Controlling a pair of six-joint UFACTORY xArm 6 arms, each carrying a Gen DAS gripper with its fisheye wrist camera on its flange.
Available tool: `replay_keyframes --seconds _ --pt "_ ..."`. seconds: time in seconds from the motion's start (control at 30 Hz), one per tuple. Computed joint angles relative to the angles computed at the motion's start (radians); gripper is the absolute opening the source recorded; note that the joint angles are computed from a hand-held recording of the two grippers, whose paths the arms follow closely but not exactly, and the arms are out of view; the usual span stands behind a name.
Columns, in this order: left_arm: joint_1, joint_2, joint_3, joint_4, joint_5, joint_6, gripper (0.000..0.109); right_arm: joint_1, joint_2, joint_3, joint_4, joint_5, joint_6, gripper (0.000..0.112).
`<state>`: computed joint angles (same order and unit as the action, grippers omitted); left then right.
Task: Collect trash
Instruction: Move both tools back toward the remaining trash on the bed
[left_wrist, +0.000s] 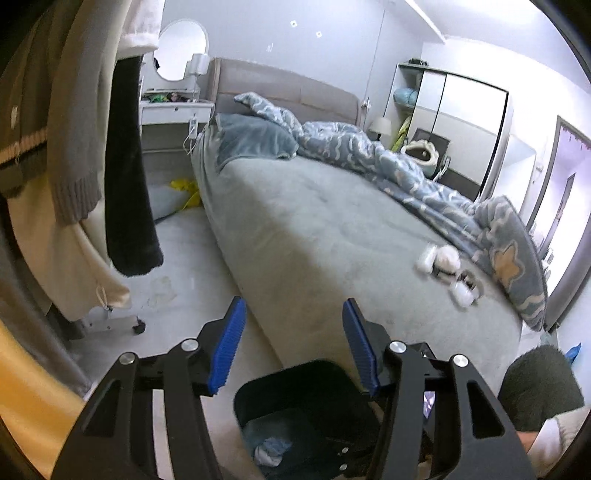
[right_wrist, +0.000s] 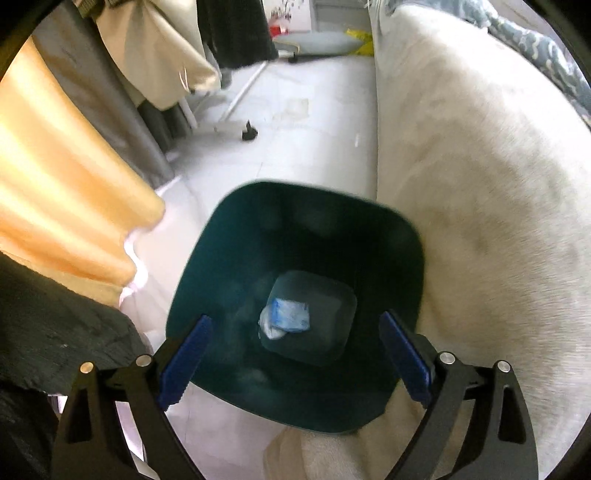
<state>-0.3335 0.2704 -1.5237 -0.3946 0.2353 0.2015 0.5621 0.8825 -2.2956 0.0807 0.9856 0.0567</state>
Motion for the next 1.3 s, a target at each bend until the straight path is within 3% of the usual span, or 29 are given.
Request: replay_keyframes --seconds 0.2,0.37,0.7,1.07,1.13,1.3 --pt "-0.024 0.042 -0.094 -0.122 0.018 0.076 0.058 -0.019 -0.162 0.220 0.027 -0.167 -0.040 0.093" --pt "-0.042 0.089 -0.171 -0.087 0.040 0.054 0.065 -0.041 -0.246 0.320 0.042 -0.247 -0.080 0.093" --pt "-0.080 0.235 -0.372 -0.013 0.101 -0.045 0.071 -0.136 -0.409 0.523 0.001 -0.399 0.001 0.093" --pt "-0.125 0.403 -0.627 0.062 0.193 -0.116 0.082 -0.230 -0.494 0.613 -0.021 -0.436 -0.007 0.092" --pt "-0.128 0.431 -0.669 0.080 0.214 -0.142 0.083 -0.244 -0.492 0.602 -0.033 -0.413 -0.035 0.081" --pt "-0.140 0.552 -0.857 0.123 0.310 -0.200 0.083 -0.296 -0.520 0.628 -0.037 -0.416 -0.081 0.078"
